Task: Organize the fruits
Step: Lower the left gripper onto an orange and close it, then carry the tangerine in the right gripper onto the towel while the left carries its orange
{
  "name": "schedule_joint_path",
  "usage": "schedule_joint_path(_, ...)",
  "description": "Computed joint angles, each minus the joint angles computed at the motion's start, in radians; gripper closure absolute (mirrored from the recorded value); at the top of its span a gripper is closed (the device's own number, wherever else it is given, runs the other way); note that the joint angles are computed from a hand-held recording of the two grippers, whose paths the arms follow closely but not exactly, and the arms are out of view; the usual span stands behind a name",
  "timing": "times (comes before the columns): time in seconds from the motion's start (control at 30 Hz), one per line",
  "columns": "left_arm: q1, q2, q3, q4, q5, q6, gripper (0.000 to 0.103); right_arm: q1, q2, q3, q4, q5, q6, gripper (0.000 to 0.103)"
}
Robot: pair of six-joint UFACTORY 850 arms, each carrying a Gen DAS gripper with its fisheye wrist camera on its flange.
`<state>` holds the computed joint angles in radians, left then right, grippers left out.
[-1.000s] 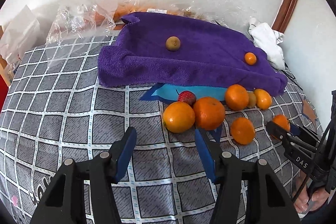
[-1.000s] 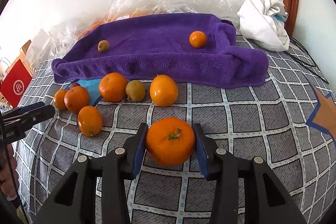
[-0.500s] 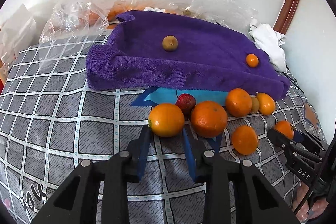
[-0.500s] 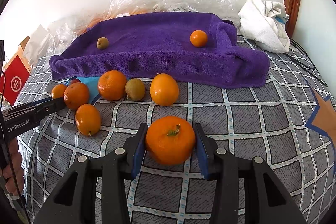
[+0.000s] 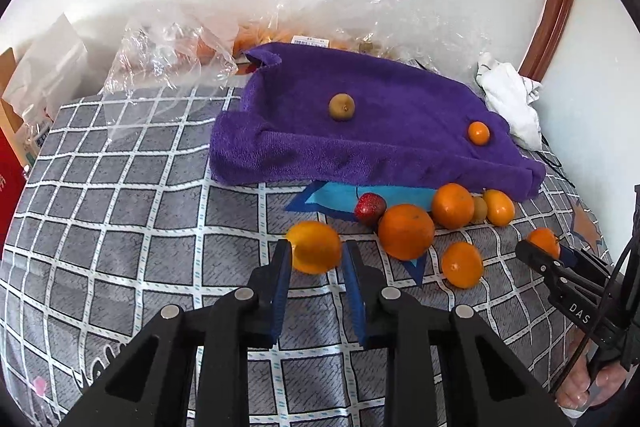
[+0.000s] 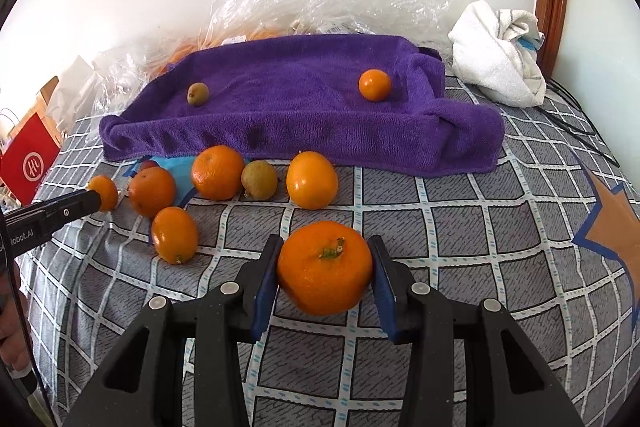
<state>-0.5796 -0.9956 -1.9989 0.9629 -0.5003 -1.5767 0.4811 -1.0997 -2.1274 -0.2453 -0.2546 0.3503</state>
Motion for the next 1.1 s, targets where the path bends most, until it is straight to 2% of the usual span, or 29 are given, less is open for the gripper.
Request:
schedule_joint_path(0.07, 0.003, 0.016, 0.009, 0.032, 0.000, -0.023, 0.079, -0.005, 0.018, 0.012, 0.040, 0.025, -0.028, 0.061)
schedule_joint_path(0.13, 0.005, 0.023, 0.009, 0.060, 0.001, -0.049, 0.080, -0.004, 0.020, -0.003, -0.021, 0.025, 0.027, 0.061)
schedule_joint_path(0.23, 0.017, 0.032, 0.025, 0.022, 0.055, -0.037, 0.080, -0.001, 0.011, -0.032, -0.079, 0.010, 0.065, 0.061)
schedule_joint_path(0.4, 0.017, 0.082, 0.128, 0.173, 0.099, -0.225, 0.080, 0.000, 0.028, 0.002, -0.083, 0.024, 0.071, 0.061)
schedule_joint_path(0.47, 0.025, 0.101, 0.168, 0.201, 0.144, -0.282, 0.080, 0.001, 0.031, 0.010, -0.080, 0.023, 0.068, 0.061)
schedule_joint_path(0.53, 0.031, 0.106, 0.185, 0.194, 0.170, -0.295, 0.080, 0.001, 0.036, 0.023, -0.047, 0.031, 0.038, 0.061)
schedule_joint_path(0.63, 0.036, 0.090, 0.167, 0.095, 0.187, -0.201, 0.076, 0.002, 0.035, 0.031, -0.029, 0.035, 0.024, 0.061)
schedule_joint_path(0.73, 0.035, 0.054, 0.109, 0.010, 0.149, -0.108, 0.068, 0.003, 0.027, 0.025, 0.010, 0.028, -0.024, 0.061)
schedule_joint_path(0.83, 0.042, 0.016, 0.050, -0.080, 0.154, -0.017, 0.064, 0.004, 0.025, 0.028, 0.017, 0.023, -0.038, 0.061)
schedule_joint_path(1.0, 0.042, -0.081, -0.109, -0.231, 0.038, 0.163, 0.061, 0.003, 0.022, 0.029, 0.025, 0.006, -0.060, 0.061)
schedule_joint_path(1.1, 0.036, -0.105, -0.145, -0.173, -0.002, 0.113, 0.061, 0.001, 0.010, 0.011, 0.017, -0.015, -0.045, 0.061)
